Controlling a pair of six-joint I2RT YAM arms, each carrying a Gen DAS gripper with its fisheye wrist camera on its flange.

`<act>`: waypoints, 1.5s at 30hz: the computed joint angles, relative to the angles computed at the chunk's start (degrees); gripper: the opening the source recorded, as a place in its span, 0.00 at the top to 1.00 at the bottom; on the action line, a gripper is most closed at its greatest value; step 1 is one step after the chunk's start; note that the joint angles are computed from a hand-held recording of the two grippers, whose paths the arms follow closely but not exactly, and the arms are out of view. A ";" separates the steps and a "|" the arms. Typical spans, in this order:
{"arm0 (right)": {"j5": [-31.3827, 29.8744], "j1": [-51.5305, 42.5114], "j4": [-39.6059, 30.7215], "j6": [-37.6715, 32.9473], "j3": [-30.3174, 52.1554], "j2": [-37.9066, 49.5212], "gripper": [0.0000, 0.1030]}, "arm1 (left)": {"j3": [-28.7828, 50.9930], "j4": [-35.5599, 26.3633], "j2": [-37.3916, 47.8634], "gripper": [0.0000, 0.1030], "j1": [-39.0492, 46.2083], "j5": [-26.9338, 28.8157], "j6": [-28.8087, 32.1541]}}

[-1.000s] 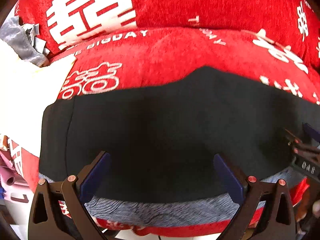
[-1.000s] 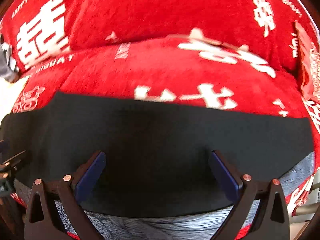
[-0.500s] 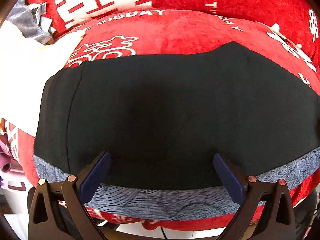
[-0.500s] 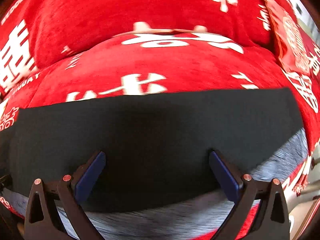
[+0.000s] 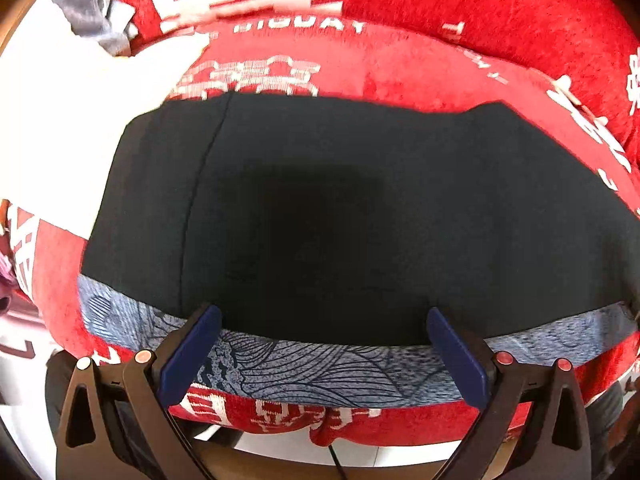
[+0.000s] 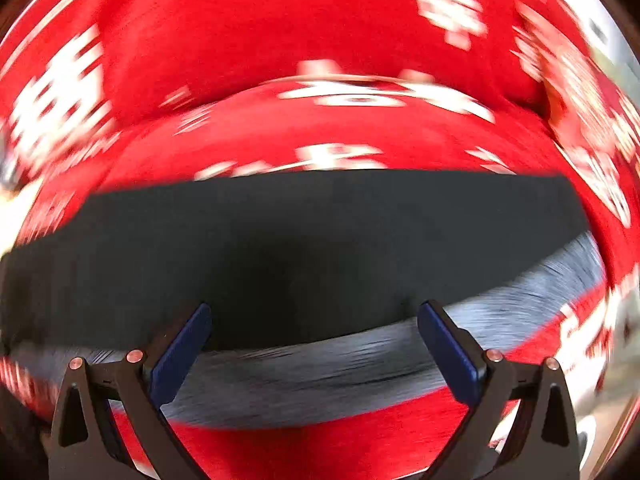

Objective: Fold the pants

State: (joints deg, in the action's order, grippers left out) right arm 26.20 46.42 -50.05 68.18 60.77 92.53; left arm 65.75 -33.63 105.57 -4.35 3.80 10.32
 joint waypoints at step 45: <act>-2.43 -18.06 3.82 -12.28 -4.26 -2.55 0.00 | 0.62 -4.75 -4.55 0.00 3.28 -0.30 -0.60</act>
State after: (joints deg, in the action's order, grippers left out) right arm 23.77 28.36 -46.23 55.90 56.51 89.98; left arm 66.37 -38.38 101.01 -1.07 3.51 9.72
